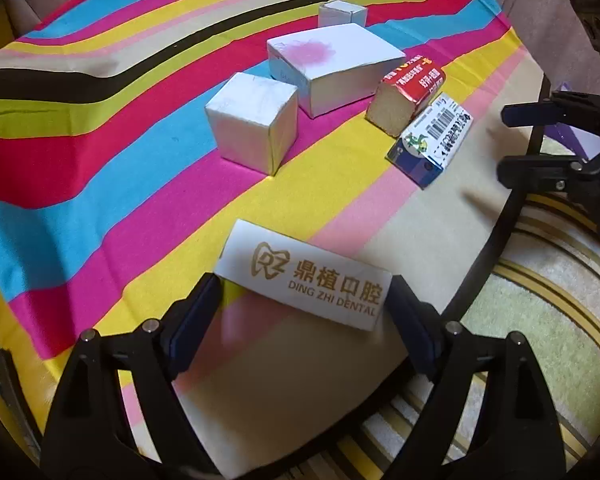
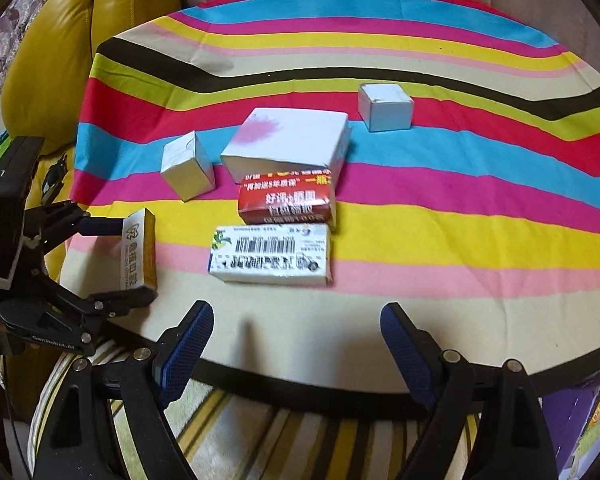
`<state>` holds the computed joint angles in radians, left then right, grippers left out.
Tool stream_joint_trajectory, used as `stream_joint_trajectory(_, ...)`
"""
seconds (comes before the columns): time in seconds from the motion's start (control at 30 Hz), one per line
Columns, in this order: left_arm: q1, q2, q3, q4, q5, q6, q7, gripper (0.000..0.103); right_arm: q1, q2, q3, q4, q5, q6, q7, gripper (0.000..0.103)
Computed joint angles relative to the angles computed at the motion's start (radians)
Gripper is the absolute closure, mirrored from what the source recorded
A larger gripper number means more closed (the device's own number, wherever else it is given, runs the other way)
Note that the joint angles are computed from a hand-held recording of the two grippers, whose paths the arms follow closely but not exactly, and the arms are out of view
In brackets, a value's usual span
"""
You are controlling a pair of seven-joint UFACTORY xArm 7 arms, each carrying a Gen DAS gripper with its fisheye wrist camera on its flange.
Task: Organize objects
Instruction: 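Grasp the white dental box with the left gripper while the right grasps the barcode packet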
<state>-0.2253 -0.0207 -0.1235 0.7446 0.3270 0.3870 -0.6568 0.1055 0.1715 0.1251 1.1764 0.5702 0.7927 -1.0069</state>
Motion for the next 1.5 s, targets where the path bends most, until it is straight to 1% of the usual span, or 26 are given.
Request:
stream_joint_trajectory(0.07,0.001,0.002,0.0,0.002,0.009,-0.001,-0.014,0.017,0.007,0.008,0.004,0.005,-0.006,-0.011,0.01,0.016)
stream_joint_trajectory(0.17,-0.003,-0.001,-0.005,-0.001,0.054,-0.009,-0.08,0.022,0.014,0.019,0.01,0.012,-0.009,-0.026,0.024,0.016)
stream_joint_trajectory(0.2,-0.003,0.0,-0.007,0.0,0.071,-0.011,-0.106,0.025,0.015,0.023,0.012,0.016,-0.009,-0.026,0.027,0.016)
stream_joint_trajectory(0.27,-0.005,0.001,-0.011,0.006,0.12,-0.002,-0.195,0.028,0.018,0.026,0.018,0.016,-0.006,-0.032,0.026,0.016)
stream_joint_trajectory(0.33,-0.008,0.002,-0.013,0.014,0.157,0.011,-0.272,0.037,0.021,0.024,0.023,0.013,0.0,-0.039,0.02,0.016)
stream_joint_trajectory(0.37,-0.007,0.001,-0.012,0.015,0.175,0.017,-0.306,0.04,0.024,0.024,0.026,0.012,0.002,-0.044,0.02,0.016)
stream_joint_trajectory(0.4,-0.005,-0.001,-0.009,0.013,0.184,0.015,-0.319,0.042,0.026,0.025,0.028,0.011,0.005,-0.051,0.019,0.016)
stream_joint_trajectory(0.47,-0.006,-0.002,-0.01,0.006,0.211,-0.003,-0.341,0.042,0.031,0.029,0.03,0.014,0.003,-0.057,0.021,0.015)
stream_joint_trajectory(0.5,-0.007,-0.002,-0.011,0.004,0.222,-0.008,-0.342,0.039,0.033,0.03,0.03,0.014,-0.001,-0.062,0.025,0.015)
stream_joint_trajectory(0.53,-0.006,-0.005,-0.008,-0.004,0.208,-0.022,-0.321,0.031,0.036,0.032,0.03,0.014,-0.006,-0.069,0.031,0.015)
stream_joint_trajectory(0.57,-0.005,-0.01,-0.006,-0.014,0.189,-0.033,-0.309,0.027,0.041,0.035,0.03,0.015,-0.013,-0.078,0.042,0.015)
stream_joint_trajectory(0.6,-0.002,-0.017,-0.006,-0.019,0.196,-0.033,-0.32,0.025,0.045,0.038,0.031,0.015,-0.022,-0.091,0.056,0.015)
stream_joint_trajectory(0.7,0.01,-0.015,-0.006,-0.02,0.186,-0.038,-0.349,0.022,0.053,0.051,0.037,0.019,-0.037,-0.111,0.073,0.015)
stream_joint_trajectory(0.77,0.019,-0.039,-0.003,-0.05,0.157,-0.054,-0.404,0.021,0.061,0.066,0.038,0.029,-0.064,-0.119,0.096,0.015)
stream_joint_trajectory(0.9,0.058,-0.086,-0.017,-0.113,0.157,-0.136,-0.532,0.021,0.067,0.093,0.047,0.042,-0.1,-0.139,0.11,0.015)
stream_joint_trajectory(0.93,0.071,-0.093,-0.026,-0.12,0.17,-0.146,-0.569,0.021,0.069,0.1,0.049,0.047,-0.111,-0.137,0.114,0.019)
stream_joint_trajectory(0.97,0.085,-0.099,-0.039,-0.122,0.188,-0.15,-0.612,0.021,0.068,0.105,0.052,0.05,-0.118,-0.135,0.115,0.026)
stream_joint_trajectory(1.07,0.106,-0.097,-0.066,-0.102,0.219,-0.132,-0.716,0.022,0.056,0.099,0.063,0.041,-0.103,-0.139,0.091,0.026)
stream_joint_trajectory(1.1,0.109,-0.087,-0.071,-0.09,0.231,-0.13,-0.748,0.023,0.051,0.094,0.066,0.037,-0.093,-0.139,0.077,0.026)
stream_joint_trajectory(1.13,0.108,-0.077,-0.075,-0.073,0.246,-0.116,-0.778,0.027,0.047,0.089,0.068,0.032,-0.083,-0.138,0.065,0.026)
stream_joint_trajectory(1.17,0.1,-0.058,-0.079,-0.04,0.252,-0.069,-0.794,0.029,0.043,0.082,0.068,0.028,-0.075,-0.137,0.055,0.026)
stream_joint_trajectory(1.3,0.052,0.002,-0.052,0.035,0.259,0.025,-0.832,0.038,0.026,0.05,0.056,0.003,-0.041,-0.145,0.013,0.026)
stream_joint_trajectory(1.37,0.021,0.05,-0.037,0.091,0.254,0.096,-0.823,0.047,0.014,0.042,0.045,0.004,-0.026,-0.138,-0.001,0.026)
stream_joint_trajectory(1.43,-0.017,0.085,-0.026,0.151,0.273,0.201,-0.815,0.059,0.003,0.033,0.034,0.001,-0.012,-0.14,-0.011,0.026)
stream_joint_trajectory(1.47,-0.037,0.102,-0.022,0.179,0.284,0.255,-0.813,0.061,-0.002,0.029,0.029,0.0,-0.006,-0.141,-0.016,0.026)
stream_joint_trajectory(1.5,-0.053,0.109,-0.016,0.191,0.289,0.279,-0.813,0.065,-0.011,0.026,0.023,0.001,0.001,-0.139,-0.027,0.026)
